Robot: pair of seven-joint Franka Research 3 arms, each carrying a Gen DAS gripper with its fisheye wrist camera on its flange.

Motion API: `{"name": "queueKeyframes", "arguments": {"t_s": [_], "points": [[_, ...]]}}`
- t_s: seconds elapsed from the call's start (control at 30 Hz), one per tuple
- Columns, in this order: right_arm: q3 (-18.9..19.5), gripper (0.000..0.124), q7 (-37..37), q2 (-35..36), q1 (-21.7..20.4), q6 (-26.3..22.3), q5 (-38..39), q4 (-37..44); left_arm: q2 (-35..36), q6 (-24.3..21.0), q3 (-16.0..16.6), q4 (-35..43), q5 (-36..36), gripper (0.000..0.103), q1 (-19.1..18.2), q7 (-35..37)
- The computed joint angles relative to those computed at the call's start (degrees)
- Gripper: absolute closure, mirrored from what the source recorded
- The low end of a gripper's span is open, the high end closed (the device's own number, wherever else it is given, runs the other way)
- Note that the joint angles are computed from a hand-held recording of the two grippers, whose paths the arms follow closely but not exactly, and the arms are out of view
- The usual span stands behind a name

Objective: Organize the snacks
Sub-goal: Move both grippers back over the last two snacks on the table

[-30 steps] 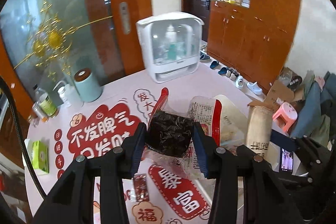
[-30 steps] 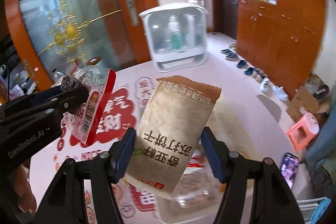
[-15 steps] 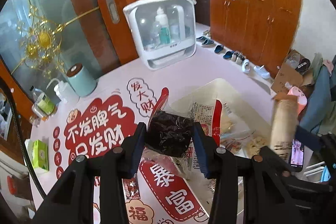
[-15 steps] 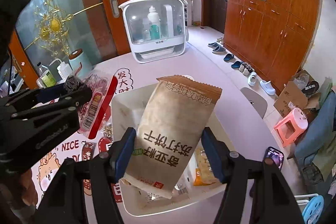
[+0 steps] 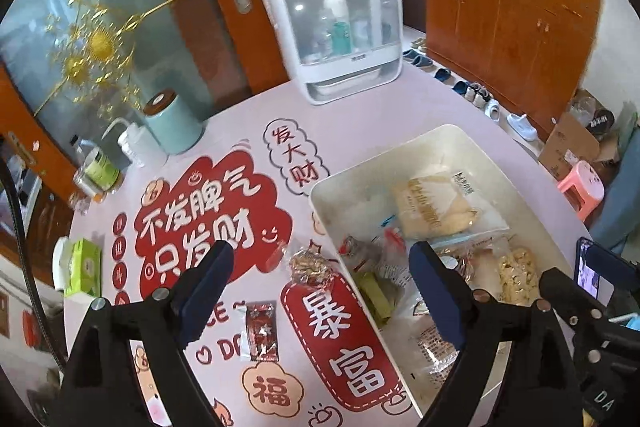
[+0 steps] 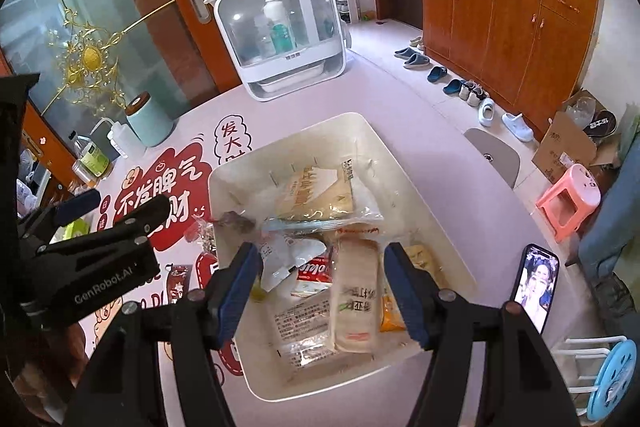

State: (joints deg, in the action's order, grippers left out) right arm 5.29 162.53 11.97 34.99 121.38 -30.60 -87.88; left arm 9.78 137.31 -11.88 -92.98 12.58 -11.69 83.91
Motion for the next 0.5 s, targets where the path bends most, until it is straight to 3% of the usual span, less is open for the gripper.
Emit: {"name": "queueKeyframes", "arguments": {"t_s": [0.5], "points": [[-0.15, 0.058, -0.9, 2.16, 1.36, 0.11, 0.62, 3.42, -4.77, -0.03, 1.63, -4.99, 2.71, 0.014, 2.45, -3.21]]}}
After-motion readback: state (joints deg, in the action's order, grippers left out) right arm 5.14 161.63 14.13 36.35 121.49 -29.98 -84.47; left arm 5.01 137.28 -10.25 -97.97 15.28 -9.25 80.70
